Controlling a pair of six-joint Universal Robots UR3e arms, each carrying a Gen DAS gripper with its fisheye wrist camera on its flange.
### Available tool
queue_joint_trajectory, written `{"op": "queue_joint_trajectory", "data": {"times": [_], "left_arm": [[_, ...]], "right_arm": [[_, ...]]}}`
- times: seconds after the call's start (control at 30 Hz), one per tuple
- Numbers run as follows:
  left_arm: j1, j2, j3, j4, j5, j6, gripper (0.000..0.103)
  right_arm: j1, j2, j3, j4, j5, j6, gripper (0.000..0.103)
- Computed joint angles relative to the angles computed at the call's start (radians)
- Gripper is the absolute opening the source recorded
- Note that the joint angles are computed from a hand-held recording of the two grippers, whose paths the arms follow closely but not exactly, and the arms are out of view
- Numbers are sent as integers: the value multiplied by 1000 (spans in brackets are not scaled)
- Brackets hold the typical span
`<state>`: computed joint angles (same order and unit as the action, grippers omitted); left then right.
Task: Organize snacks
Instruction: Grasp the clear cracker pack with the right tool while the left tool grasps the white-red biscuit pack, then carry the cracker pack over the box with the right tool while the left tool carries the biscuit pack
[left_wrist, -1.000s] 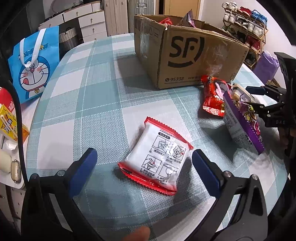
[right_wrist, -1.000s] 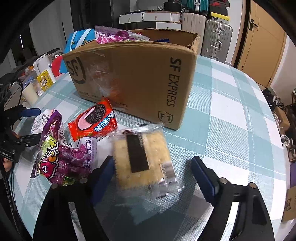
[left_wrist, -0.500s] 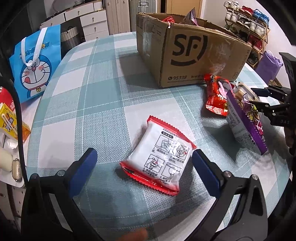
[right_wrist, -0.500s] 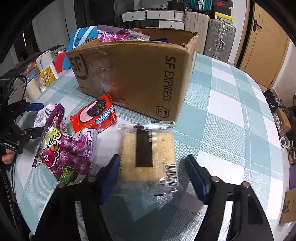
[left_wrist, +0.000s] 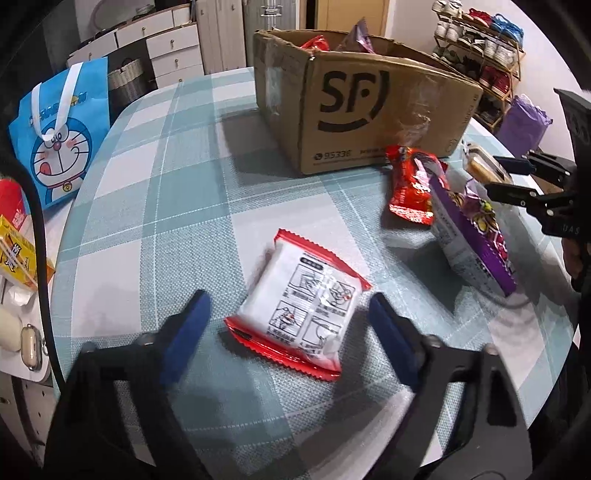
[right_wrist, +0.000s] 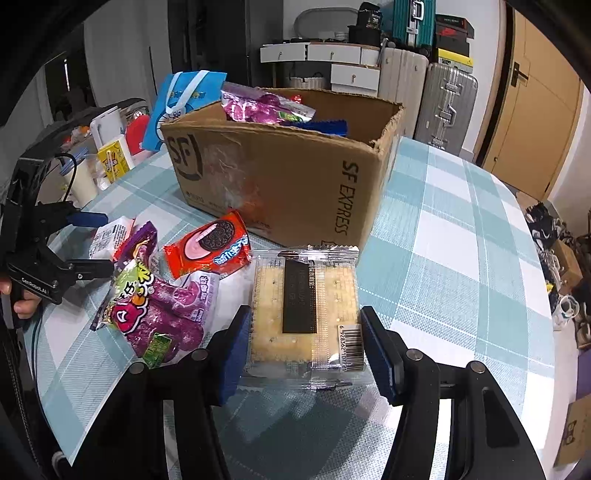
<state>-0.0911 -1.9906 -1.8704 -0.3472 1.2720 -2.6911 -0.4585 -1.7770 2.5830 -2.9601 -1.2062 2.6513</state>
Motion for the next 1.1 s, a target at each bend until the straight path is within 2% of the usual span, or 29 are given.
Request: {"op": "queue_joint_trajectory", "data": {"times": [0.07,0.17,0.23,0.5,0.7,0.9,1.1], "left_arm": [[2,2,-4,-2,-9,8,66],[6,5,-12,5,-26,14,56],[19,10,-17,2,-61,15,54],[45,55,-53,83,-173,-77,52],[39,77,-69,160,-181,-180,52],[14,117,-88,226,-147,-236,52],[-19,143,-75,223,-130,-263,53]], "right_arm": [[-5,-24,5,18,10,-9,59],[-16,-58,9,41,20,-15,59],[-36,-94,17,72,36,-28,59],[-149,-244,62,158,142,-84,59],[-220,-395,81,279,230,-129,59],[-282,-516,74,406,300,-143,59],[-342,-596,65,490,342,-140,59]]}}
